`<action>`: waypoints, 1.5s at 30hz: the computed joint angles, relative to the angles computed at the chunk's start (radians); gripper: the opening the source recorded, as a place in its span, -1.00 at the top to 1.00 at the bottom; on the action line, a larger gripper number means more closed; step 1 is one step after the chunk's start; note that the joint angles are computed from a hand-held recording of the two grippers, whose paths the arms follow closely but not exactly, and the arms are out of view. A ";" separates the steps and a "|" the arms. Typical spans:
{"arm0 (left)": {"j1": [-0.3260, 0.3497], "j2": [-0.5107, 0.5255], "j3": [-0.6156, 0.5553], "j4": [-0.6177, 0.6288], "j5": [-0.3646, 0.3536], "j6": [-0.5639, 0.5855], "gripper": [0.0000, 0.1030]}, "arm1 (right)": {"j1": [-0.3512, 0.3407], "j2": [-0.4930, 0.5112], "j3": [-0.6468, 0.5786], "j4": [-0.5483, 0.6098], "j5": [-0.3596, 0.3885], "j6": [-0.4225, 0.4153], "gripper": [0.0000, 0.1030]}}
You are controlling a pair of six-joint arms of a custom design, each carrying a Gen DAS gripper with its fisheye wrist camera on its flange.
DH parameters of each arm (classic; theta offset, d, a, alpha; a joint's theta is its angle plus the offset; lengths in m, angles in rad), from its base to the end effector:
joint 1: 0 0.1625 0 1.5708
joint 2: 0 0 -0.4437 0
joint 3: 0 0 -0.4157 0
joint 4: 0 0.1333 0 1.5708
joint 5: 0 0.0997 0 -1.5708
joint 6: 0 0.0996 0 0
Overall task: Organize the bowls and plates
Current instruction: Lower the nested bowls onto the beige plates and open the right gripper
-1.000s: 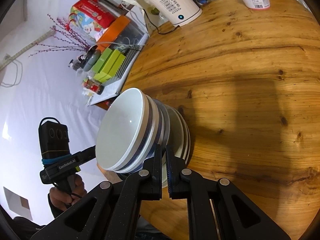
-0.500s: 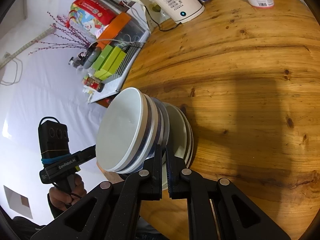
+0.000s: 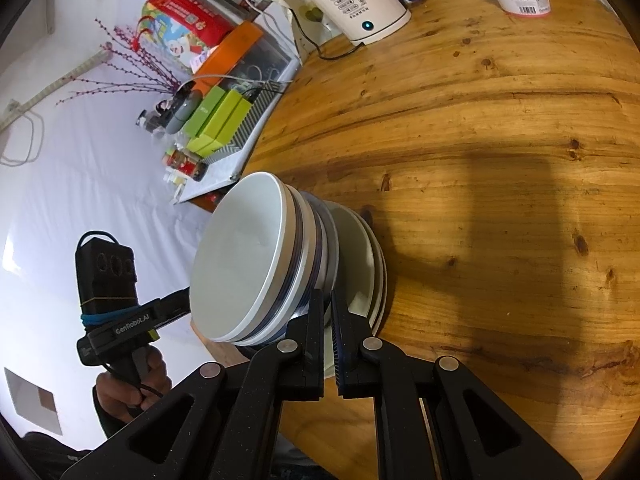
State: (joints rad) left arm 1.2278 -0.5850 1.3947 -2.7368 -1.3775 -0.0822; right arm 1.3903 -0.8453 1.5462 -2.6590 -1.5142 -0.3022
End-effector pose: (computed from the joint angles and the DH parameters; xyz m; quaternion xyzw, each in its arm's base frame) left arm -0.1202 -0.7898 0.0497 0.1104 0.9735 -0.1924 0.0556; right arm 0.0035 -0.7549 0.1720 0.0651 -0.9788 0.1934 0.0190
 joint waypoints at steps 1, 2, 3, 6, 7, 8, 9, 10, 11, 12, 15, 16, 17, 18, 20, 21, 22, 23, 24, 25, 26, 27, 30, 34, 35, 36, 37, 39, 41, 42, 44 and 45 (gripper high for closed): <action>0.000 0.000 0.000 -0.002 -0.003 -0.001 0.85 | -0.001 0.000 0.001 0.001 0.001 0.000 0.86; 0.001 0.000 0.001 -0.003 -0.005 -0.002 0.85 | -0.001 -0.001 0.004 0.001 0.003 0.000 0.86; 0.002 -0.001 0.002 -0.004 -0.006 -0.002 0.85 | -0.002 -0.002 0.006 0.001 0.003 -0.002 0.86; 0.000 -0.001 0.004 -0.008 0.000 0.000 0.84 | 0.002 -0.005 0.011 -0.009 -0.008 -0.007 0.86; 0.000 -0.001 0.005 -0.010 0.001 0.002 0.84 | 0.003 -0.007 0.014 -0.016 -0.012 -0.008 0.86; -0.002 -0.002 0.008 -0.015 0.008 0.005 0.84 | 0.004 -0.008 0.015 -0.020 -0.015 -0.008 0.86; -0.004 -0.003 0.010 -0.022 0.015 0.009 0.84 | 0.004 -0.009 0.016 -0.025 -0.018 -0.008 0.86; -0.005 -0.004 0.011 -0.024 0.016 0.011 0.84 | 0.006 -0.010 0.017 -0.032 -0.022 -0.009 0.86; -0.005 -0.004 0.011 -0.025 0.018 0.012 0.84 | 0.007 -0.011 0.017 -0.036 -0.026 -0.010 0.86; -0.006 -0.004 0.011 -0.026 0.022 0.013 0.84 | 0.008 -0.010 0.017 -0.037 -0.027 -0.011 0.85; -0.009 -0.003 0.012 -0.028 0.026 0.013 0.84 | 0.013 -0.009 0.016 -0.032 -0.028 -0.019 0.85; -0.008 -0.003 0.012 -0.027 0.025 0.012 0.84 | 0.015 -0.009 0.016 -0.030 -0.029 -0.022 0.85; -0.008 -0.004 0.012 -0.027 0.026 0.011 0.84 | 0.017 -0.007 0.016 -0.033 -0.036 -0.024 0.85; -0.008 -0.004 0.012 -0.027 0.025 0.011 0.84 | 0.019 -0.007 0.017 -0.035 -0.041 -0.025 0.85; -0.009 -0.004 0.012 -0.029 0.025 0.012 0.84 | 0.020 -0.007 0.016 -0.034 -0.043 -0.025 0.85; -0.009 -0.003 0.012 -0.029 0.026 0.013 0.84 | 0.021 -0.006 0.016 -0.036 -0.045 -0.024 0.85; -0.009 -0.003 0.011 -0.028 0.026 0.014 0.84 | 0.021 -0.006 0.016 -0.036 -0.046 -0.025 0.85; -0.009 -0.003 0.012 -0.028 0.027 0.013 0.84 | 0.021 -0.006 0.015 -0.034 -0.046 -0.026 0.85; -0.009 -0.003 0.011 -0.028 0.028 0.014 0.84 | 0.021 -0.004 0.013 -0.032 -0.046 -0.026 0.85; -0.009 -0.003 0.012 -0.029 0.028 0.014 0.84 | 0.022 -0.005 0.013 -0.030 -0.046 -0.027 0.85; -0.009 -0.004 0.013 -0.030 0.029 0.014 0.84 | 0.022 -0.005 0.014 -0.030 -0.047 -0.028 0.85; -0.009 -0.004 0.012 -0.029 0.028 0.013 0.84 | 0.023 -0.005 0.014 -0.030 -0.049 -0.030 0.85; -0.009 -0.004 0.012 -0.030 0.026 0.014 0.84 | 0.023 -0.005 0.014 -0.026 -0.048 -0.031 0.85; -0.013 -0.006 0.016 -0.045 0.043 0.021 0.79 | 0.022 -0.009 0.020 -0.035 -0.055 -0.030 0.79; -0.014 -0.008 0.019 -0.048 0.044 0.022 0.79 | 0.021 -0.010 0.023 -0.039 -0.054 -0.031 0.76; -0.016 -0.010 0.022 -0.051 0.048 0.025 0.79 | 0.020 -0.015 0.030 -0.047 -0.052 -0.032 0.70; -0.019 -0.011 0.026 -0.057 0.054 0.028 0.79 | 0.019 -0.018 0.034 -0.051 -0.052 -0.033 0.67; -0.024 -0.015 0.035 -0.070 0.065 0.036 0.79 | 0.018 -0.026 0.047 -0.064 -0.053 -0.037 0.65; -0.030 -0.021 0.048 -0.085 0.077 0.041 0.79 | 0.018 -0.036 0.062 -0.079 -0.056 -0.043 0.62; -0.034 -0.023 0.054 -0.094 0.087 0.045 0.79 | 0.018 -0.040 0.067 -0.085 -0.058 -0.046 0.60; -0.042 -0.029 0.070 -0.113 0.104 0.047 0.79 | 0.021 -0.050 0.085 -0.106 -0.064 -0.058 0.55; -0.046 -0.033 0.079 -0.125 0.116 0.051 0.79 | 0.024 -0.056 0.096 -0.120 -0.069 -0.067 0.49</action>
